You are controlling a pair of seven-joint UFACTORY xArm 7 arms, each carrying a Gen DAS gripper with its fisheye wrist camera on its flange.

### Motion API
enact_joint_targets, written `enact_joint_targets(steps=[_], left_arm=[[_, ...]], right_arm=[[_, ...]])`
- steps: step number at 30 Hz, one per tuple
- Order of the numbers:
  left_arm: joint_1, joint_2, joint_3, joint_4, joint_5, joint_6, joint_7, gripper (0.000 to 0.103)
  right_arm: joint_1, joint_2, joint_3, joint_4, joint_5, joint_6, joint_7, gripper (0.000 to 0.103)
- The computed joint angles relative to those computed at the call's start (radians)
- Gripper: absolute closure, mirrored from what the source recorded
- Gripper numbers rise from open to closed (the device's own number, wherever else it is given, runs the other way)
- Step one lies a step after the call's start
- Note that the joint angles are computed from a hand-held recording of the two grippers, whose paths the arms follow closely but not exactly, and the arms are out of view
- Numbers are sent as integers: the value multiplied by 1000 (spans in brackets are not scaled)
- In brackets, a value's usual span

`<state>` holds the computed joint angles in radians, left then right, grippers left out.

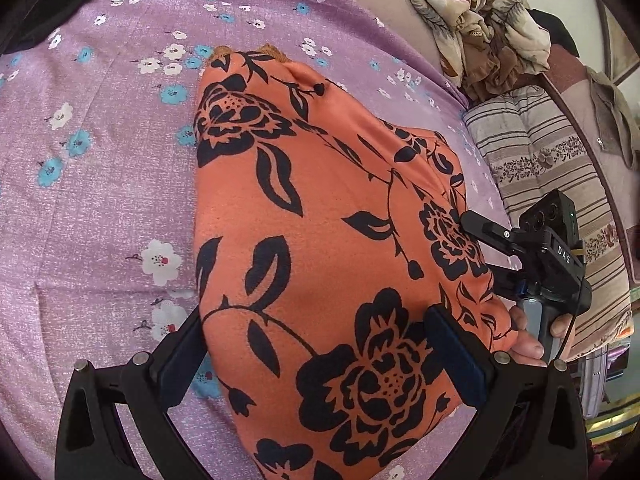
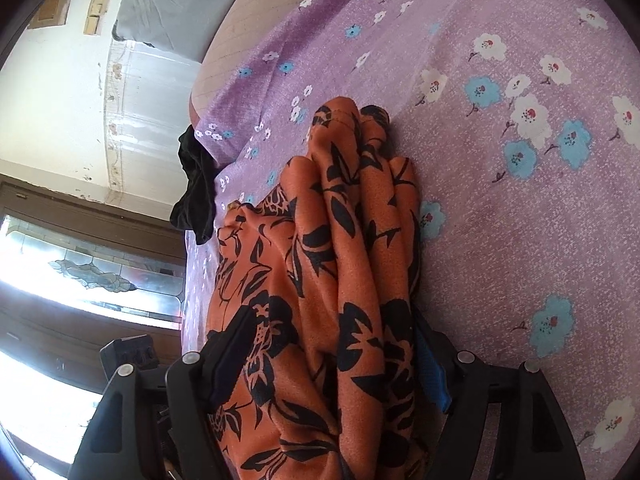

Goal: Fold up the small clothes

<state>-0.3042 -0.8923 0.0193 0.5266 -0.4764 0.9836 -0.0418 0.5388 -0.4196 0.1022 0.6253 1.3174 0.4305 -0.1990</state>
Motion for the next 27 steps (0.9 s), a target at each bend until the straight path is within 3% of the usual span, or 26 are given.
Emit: enact_joint_targets(steps=[6,11,17,22,27], left_arm=[[-8,5,-36,-8,10,-48,-24,7],[2,-17,-49,-15,52,-68,-59,30],[2,-71,-75,-13,121,-79,-78,55],[6,-145,-103,-14,182,-50,-109,59],[31,-227,-136,12,254,11,-158,59]], right_arm=[[6,28,43,25,-102,-47,54,31],[6,35,77,26,-305,-101,201,50],[-15,20,120,18,-544,-145,362,58],[-22,0,141,12,-705,-172,467,60],[27,-17,130,8,-796,-207,523,61]])
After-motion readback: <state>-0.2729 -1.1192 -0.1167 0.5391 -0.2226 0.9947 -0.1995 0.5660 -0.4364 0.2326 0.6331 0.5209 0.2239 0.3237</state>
